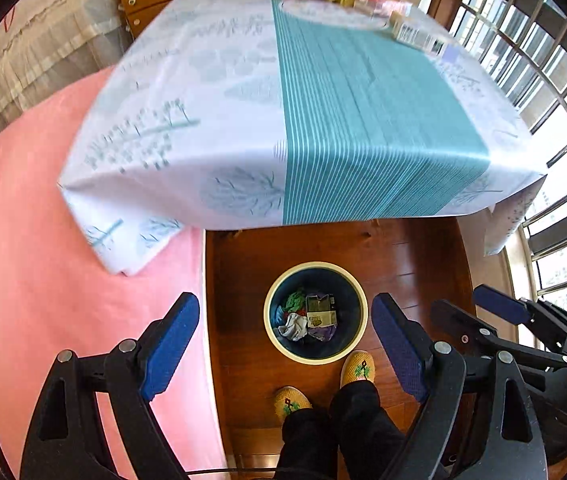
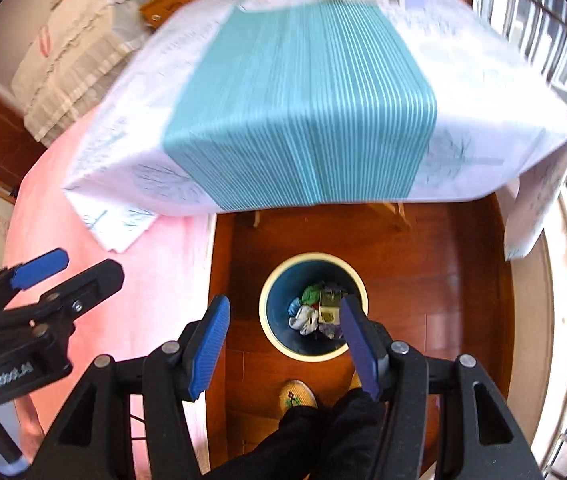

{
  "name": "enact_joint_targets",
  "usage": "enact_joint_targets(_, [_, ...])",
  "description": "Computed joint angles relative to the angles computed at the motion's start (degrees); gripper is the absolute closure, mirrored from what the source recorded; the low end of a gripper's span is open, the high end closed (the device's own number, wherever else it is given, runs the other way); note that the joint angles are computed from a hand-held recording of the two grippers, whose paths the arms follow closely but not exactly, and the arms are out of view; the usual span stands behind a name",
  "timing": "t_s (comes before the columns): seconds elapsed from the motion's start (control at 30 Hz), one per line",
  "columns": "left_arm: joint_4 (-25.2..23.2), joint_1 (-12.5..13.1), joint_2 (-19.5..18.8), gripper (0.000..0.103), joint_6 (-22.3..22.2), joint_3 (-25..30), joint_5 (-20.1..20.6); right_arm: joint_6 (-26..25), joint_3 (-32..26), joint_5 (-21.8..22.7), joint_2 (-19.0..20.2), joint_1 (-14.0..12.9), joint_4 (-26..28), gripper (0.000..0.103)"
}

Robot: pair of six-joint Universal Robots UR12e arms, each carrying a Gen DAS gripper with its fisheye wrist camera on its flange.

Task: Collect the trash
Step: 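Raise both tools back toward the table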

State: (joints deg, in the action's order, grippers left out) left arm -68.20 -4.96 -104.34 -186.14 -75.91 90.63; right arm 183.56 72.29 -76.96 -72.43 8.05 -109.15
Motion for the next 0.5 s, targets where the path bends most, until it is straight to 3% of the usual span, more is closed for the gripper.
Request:
enact_joint_targets(0.1, [0.5,0.0,0.6,0.017,1.6,1.6,0.2,-0.6,-0.7,1.6,-1.1,-0.3,-1.3,0.045])
enact_joint_targets(0.37, [2.9,-0.2,1.6,0.017,4.2,5.2,0.7,2.3,-4.5,0.3,-1.9,-0.9,-6.1,0.045])
enact_joint_targets(0.5, [5.8,-0.7,1.8,0.017,5.8,6.1,1.5,2.2,-5.6,-2.6,-2.0,-0.7,-10.4,0.045])
